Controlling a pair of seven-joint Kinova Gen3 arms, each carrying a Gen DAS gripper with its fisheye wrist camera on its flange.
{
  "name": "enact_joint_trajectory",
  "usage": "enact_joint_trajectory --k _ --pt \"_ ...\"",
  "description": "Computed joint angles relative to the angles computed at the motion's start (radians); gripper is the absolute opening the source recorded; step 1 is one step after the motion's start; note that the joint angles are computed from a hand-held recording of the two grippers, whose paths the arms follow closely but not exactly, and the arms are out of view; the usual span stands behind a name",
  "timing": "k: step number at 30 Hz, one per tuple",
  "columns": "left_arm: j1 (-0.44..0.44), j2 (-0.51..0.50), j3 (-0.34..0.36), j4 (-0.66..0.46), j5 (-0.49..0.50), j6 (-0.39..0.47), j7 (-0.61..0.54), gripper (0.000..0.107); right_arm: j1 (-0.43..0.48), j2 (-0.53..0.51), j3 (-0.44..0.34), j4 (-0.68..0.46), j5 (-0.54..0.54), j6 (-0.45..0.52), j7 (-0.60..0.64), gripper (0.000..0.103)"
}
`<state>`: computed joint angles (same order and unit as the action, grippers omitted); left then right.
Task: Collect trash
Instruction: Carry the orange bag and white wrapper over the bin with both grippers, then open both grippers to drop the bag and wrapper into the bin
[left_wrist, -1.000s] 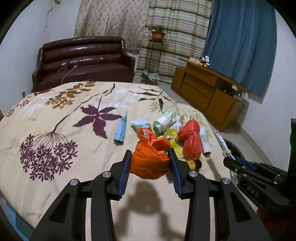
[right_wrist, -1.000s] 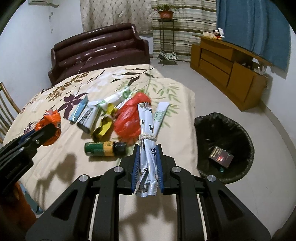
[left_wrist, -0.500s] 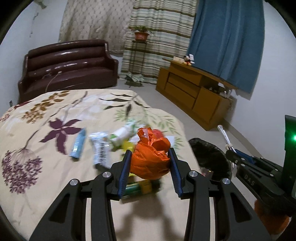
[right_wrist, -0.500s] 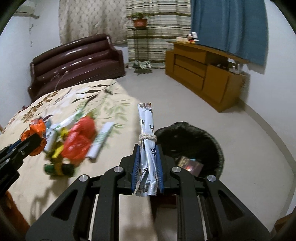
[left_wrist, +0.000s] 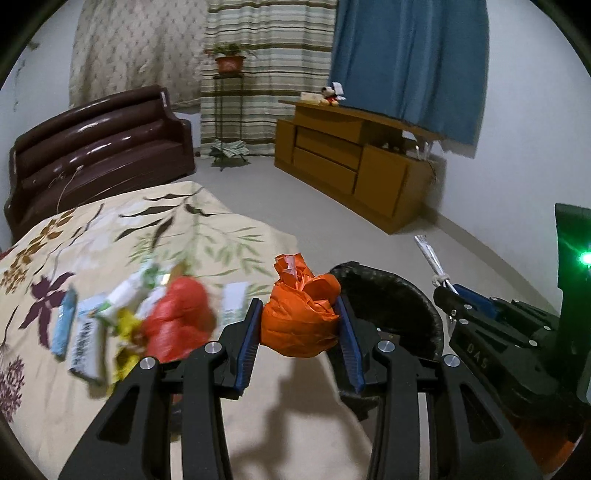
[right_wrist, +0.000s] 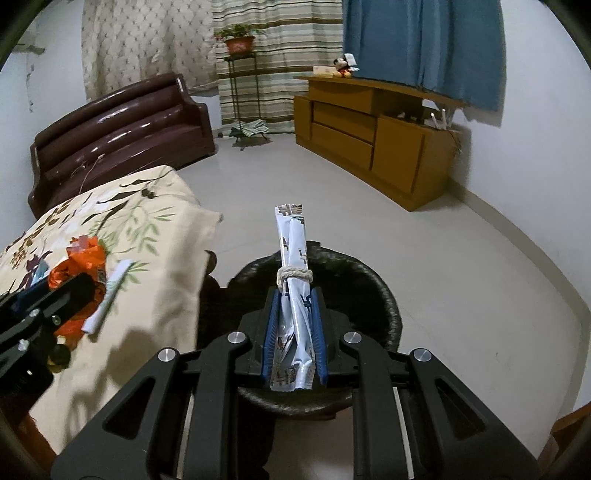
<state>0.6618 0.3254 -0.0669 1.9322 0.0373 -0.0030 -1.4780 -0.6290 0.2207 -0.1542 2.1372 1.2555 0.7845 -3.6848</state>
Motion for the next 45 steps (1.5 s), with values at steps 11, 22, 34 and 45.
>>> enact_joint_trajectory --k 11,22,34,45 --pt "0.19 0.136 -0.154 -0.179 -0.08 0.128 0.1 0.04 0.103 0.007 0.035 0.068 0.118 -0.125 -0.083 0.017" --pt "0.269 0.209 -0.222 -0.283 -0.236 0.201 0.268 0.041 0.182 0.03 0.036 0.081 0.217 -0.195 -0.146 0.017" --pt "0.248 0.226 -0.183 -0.317 -0.364 0.247 0.392 0.06 0.224 0.05 0.019 0.086 0.277 -0.211 -0.215 0.033" --pt "0.254 0.179 -0.211 -0.258 -0.41 0.204 0.465 0.067 0.193 0.039 0.01 0.078 0.226 -0.171 -0.191 0.051"
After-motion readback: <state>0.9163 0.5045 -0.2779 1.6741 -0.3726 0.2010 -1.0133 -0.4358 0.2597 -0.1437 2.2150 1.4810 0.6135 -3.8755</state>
